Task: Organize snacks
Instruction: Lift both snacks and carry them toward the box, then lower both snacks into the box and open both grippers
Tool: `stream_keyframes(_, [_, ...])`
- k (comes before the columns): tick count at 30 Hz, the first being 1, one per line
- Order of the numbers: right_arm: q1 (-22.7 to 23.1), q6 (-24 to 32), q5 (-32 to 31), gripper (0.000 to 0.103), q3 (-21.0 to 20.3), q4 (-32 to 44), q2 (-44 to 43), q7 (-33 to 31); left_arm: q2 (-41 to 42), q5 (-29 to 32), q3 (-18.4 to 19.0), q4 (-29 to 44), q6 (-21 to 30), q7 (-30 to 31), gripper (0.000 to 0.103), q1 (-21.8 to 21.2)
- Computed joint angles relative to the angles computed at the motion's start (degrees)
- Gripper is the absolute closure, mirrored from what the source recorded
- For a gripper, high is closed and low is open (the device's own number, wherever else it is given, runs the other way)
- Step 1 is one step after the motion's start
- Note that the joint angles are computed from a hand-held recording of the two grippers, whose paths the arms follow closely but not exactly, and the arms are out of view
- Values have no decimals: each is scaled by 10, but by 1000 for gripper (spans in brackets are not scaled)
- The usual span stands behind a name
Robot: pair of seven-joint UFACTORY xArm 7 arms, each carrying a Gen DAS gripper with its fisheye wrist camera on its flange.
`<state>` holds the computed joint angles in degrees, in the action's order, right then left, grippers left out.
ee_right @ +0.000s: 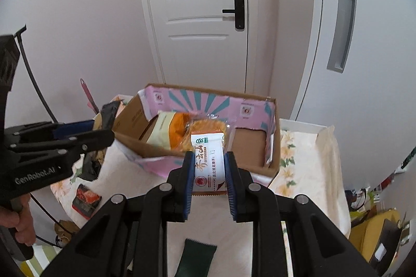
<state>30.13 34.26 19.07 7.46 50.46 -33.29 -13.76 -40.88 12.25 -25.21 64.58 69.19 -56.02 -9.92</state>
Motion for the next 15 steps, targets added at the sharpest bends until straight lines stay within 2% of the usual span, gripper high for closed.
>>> stream_keyframes(5, [-5, 9, 11, 82, -11, 42, 41, -4, 40, 6, 26, 10, -37, 31, 70, 1])
stream_keyframes(11, [-27, 12, 8, 82, 1, 102, 110, 15, 98, -6, 74, 12, -86, 82, 70, -5])
stream_keyframes(15, [-41, 17, 0, 82, 10, 144, 158, 29, 133, -17, 99, 13, -100, 111, 70, -9])
